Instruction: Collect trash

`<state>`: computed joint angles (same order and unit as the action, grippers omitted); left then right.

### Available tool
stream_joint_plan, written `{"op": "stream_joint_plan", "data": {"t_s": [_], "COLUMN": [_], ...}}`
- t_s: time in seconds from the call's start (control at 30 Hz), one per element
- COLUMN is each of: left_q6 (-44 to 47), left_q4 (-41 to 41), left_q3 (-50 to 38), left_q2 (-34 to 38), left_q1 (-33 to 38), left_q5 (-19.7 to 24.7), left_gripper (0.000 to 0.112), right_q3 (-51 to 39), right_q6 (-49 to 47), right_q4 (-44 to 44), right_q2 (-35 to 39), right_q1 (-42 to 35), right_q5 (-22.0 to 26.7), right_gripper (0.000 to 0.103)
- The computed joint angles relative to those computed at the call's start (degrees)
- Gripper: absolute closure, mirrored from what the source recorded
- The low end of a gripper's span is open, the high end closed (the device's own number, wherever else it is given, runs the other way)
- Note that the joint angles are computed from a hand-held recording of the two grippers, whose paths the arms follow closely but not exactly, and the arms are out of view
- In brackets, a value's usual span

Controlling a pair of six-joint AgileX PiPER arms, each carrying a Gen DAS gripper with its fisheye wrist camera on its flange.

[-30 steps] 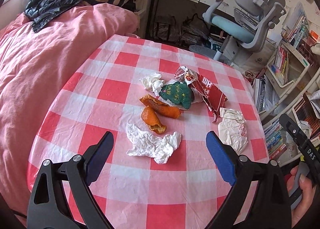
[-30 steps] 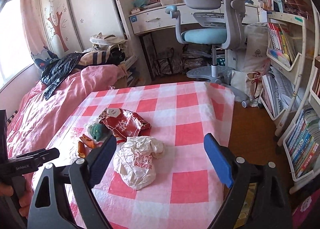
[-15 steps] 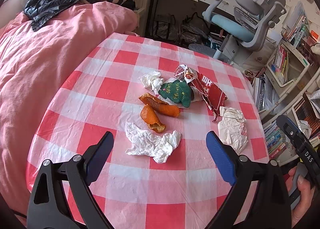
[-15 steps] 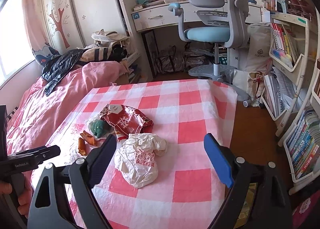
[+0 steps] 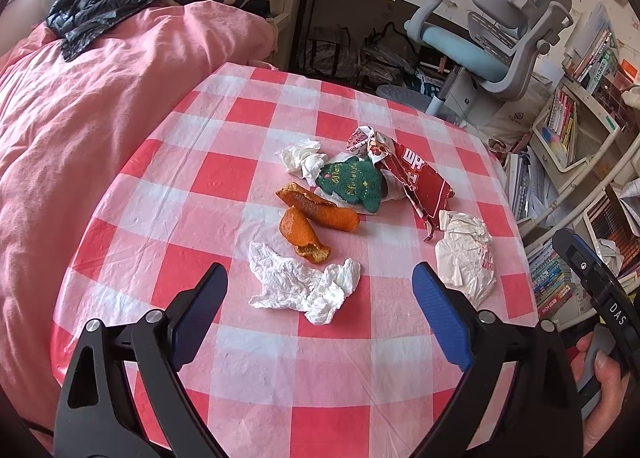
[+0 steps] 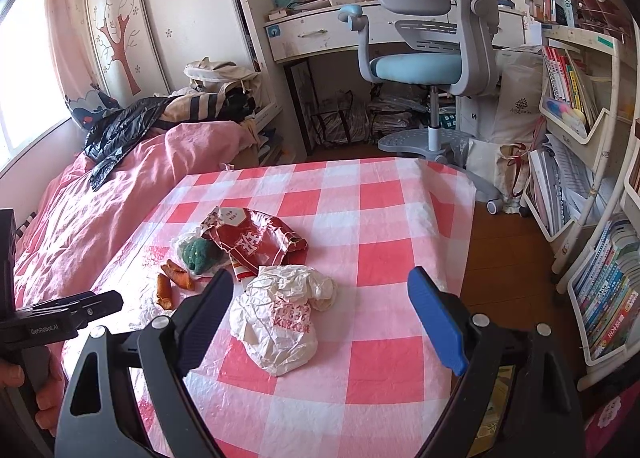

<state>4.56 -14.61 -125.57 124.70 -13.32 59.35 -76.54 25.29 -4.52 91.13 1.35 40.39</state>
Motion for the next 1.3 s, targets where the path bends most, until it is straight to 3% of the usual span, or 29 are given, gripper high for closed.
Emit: {"op": "stream_joint_plan", "data": {"t_s": [1.3], "left_q6": [0.2], "left_q4": [0.0], "left_q3": [2.0], "left_q2": [-0.8], "left_q1": [-0.2], "left_q5": [-0.8], "left_gripper": [0.022], "right_q3": [0.5], "right_q6": [0.7], "right_q4": [-0.6], "right_q2": [0.0], "right_q1": [1.0], "right_q5": [-0.1], "right_gripper": [0.018]}}
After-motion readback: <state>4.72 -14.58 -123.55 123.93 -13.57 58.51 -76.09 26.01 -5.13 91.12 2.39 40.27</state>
